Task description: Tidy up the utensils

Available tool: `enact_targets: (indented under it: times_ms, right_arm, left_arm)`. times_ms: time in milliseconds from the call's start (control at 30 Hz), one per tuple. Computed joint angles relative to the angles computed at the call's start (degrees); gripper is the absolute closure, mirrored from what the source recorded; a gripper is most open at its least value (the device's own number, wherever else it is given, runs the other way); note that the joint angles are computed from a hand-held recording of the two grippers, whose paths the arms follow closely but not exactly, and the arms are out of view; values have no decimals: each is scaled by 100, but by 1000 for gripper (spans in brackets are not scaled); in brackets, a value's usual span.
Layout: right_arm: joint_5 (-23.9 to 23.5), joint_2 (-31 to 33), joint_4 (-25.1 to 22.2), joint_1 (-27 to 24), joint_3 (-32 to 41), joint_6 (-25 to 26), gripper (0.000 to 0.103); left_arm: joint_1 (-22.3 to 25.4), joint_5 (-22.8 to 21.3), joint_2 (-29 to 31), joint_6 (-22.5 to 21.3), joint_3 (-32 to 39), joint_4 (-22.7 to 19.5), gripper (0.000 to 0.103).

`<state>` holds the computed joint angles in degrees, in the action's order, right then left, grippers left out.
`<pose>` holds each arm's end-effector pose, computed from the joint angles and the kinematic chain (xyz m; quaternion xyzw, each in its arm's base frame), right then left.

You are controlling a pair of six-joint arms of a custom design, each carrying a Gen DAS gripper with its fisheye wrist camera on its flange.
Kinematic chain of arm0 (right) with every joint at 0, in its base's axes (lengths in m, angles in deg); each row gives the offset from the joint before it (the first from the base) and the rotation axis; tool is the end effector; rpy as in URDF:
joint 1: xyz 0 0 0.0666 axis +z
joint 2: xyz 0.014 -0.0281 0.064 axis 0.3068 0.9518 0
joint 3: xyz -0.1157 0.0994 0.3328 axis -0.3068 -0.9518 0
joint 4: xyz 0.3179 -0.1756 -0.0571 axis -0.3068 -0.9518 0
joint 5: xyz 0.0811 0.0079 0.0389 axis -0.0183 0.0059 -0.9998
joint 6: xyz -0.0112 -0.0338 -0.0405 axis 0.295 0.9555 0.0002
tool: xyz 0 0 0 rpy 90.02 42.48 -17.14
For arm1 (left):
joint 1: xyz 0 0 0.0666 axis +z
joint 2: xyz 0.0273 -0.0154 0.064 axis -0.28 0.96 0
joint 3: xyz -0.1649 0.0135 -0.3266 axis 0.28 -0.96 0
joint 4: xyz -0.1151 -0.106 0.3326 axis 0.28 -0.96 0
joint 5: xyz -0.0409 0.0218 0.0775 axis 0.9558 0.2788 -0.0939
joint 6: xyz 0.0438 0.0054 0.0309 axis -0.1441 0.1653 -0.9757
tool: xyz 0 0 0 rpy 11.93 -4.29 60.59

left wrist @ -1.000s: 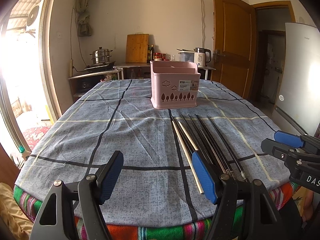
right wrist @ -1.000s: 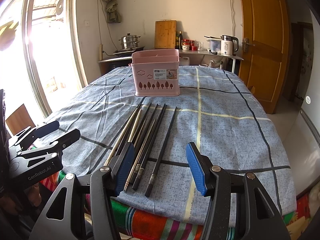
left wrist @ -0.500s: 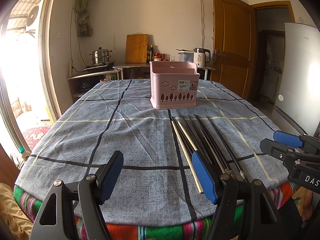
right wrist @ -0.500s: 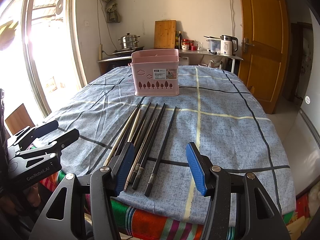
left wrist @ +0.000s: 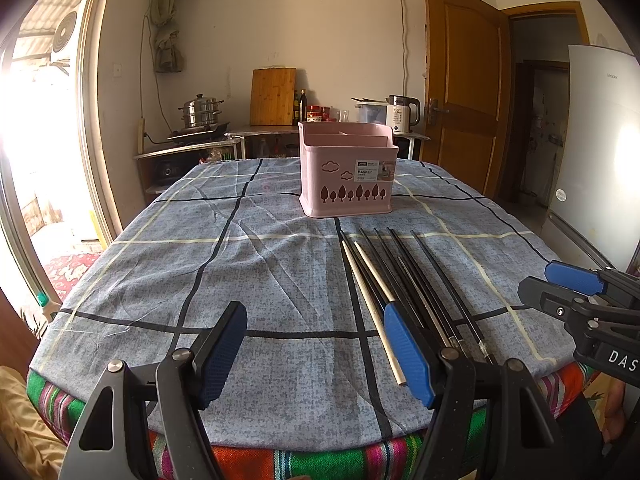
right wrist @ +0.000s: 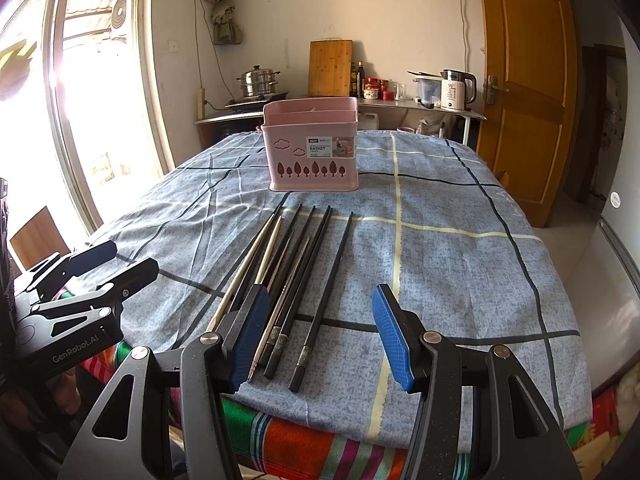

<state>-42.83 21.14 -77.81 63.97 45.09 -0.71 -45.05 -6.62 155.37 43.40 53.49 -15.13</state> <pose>0.3075 0.2817 0.5034 0.1434 0.8726 -0.0484 0.4644 0.4128 -0.2308 0.5018 0.2515 0.8389 -0.1480 0.4595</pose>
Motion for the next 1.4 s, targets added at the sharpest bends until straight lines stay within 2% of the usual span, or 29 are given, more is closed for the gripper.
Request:
enact_targets:
  times_ms: [667,833,1167,1333,1400]
  right_arm:
    - [-56,-9,10,-21,-69,-53,48]
    - [-192,18,59,-139,-76,-35,48]
    - [-599,147,218,-555,-16,146,48]
    - [-896,299,236,-842,123,246,48]
    - [-1079,358,285,-971,159,282,48]
  left_arm:
    - [7,37,41,16,6,-50,32]
    - [73,148,248,-24,230,-225,32]
    - [138,592,1074,-128,1208,-867,32]
    - [133,676,1814,-21,2194,-1610,32]
    - [128,661,2191,9,2719,-2036,32]
